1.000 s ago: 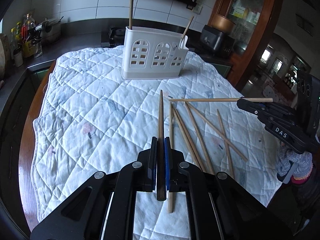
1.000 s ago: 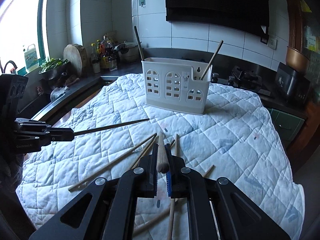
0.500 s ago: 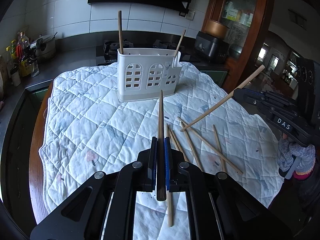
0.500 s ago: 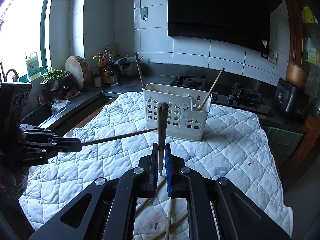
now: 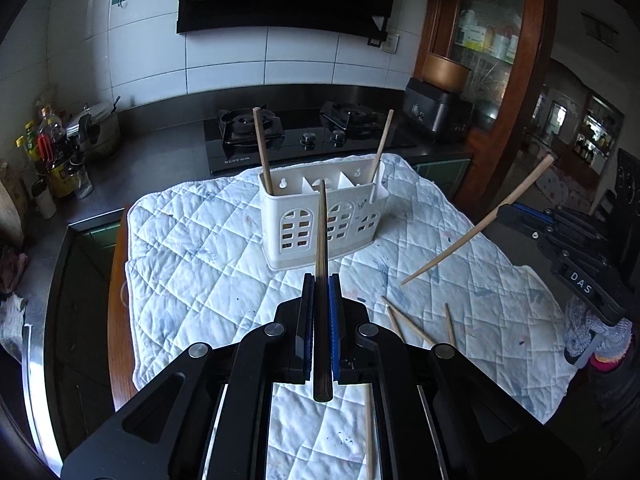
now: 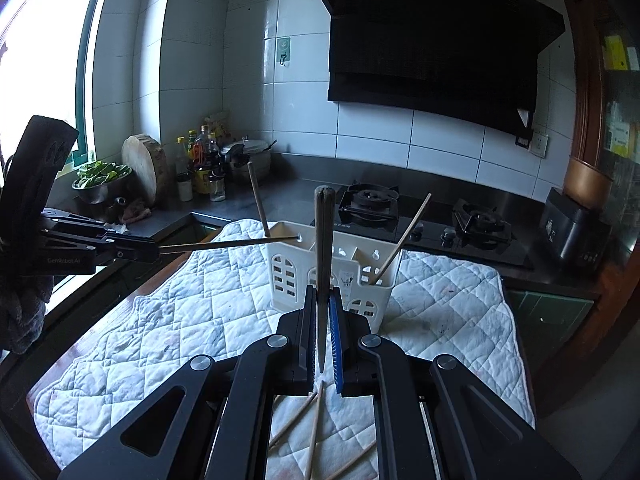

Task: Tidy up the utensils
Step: 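Lift the chopsticks with both tools and carry them above the white holder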

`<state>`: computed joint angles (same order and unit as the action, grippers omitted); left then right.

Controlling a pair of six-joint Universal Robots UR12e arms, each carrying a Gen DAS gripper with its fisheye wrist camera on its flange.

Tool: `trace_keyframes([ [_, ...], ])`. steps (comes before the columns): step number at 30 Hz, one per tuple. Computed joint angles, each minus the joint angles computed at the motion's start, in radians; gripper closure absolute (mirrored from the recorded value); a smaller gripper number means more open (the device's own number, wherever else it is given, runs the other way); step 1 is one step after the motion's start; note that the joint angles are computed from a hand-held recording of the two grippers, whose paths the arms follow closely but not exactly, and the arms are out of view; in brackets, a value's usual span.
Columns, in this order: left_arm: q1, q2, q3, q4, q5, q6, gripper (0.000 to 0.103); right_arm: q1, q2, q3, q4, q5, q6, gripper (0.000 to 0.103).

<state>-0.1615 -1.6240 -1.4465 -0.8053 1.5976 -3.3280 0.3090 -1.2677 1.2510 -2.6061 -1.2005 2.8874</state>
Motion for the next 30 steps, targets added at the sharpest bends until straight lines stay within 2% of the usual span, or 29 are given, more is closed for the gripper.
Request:
trace_keyframes([
  [7, 0.029, -0.076, 0.160, -0.221, -0.015, 0.049, 0.098, 0.009, 0.059, -0.126, -0.018, -0.028, -0.002, 0.096],
  [10, 0.026, -0.120, 0.237, -0.322, 0.020, 0.082, 0.098, 0.013, 0.095, -0.199, -0.011, -0.045, 0.006, 0.096],
  [14, 0.032, -0.170, 0.326, -0.428, 0.028, 0.102, 0.098, 0.021, 0.153, -0.302, 0.012, -0.074, 0.008, 0.096],
  [18, 0.041, -0.210, 0.399, -0.492, 0.007, 0.102, 0.097, 0.030, 0.218, -0.412, 0.071, -0.104, 0.014, 0.096],
  [22, 0.044, -0.244, 0.455, -0.521, 0.003, 0.099, 0.096, 0.037, 0.283, -0.510, 0.150, -0.123, 0.037, 0.096],
  [30, 0.048, -0.277, 0.492, -0.534, 0.013, 0.083, 0.096, 0.045, 0.353, -0.593, 0.253, -0.158, 0.076, 0.096],
])
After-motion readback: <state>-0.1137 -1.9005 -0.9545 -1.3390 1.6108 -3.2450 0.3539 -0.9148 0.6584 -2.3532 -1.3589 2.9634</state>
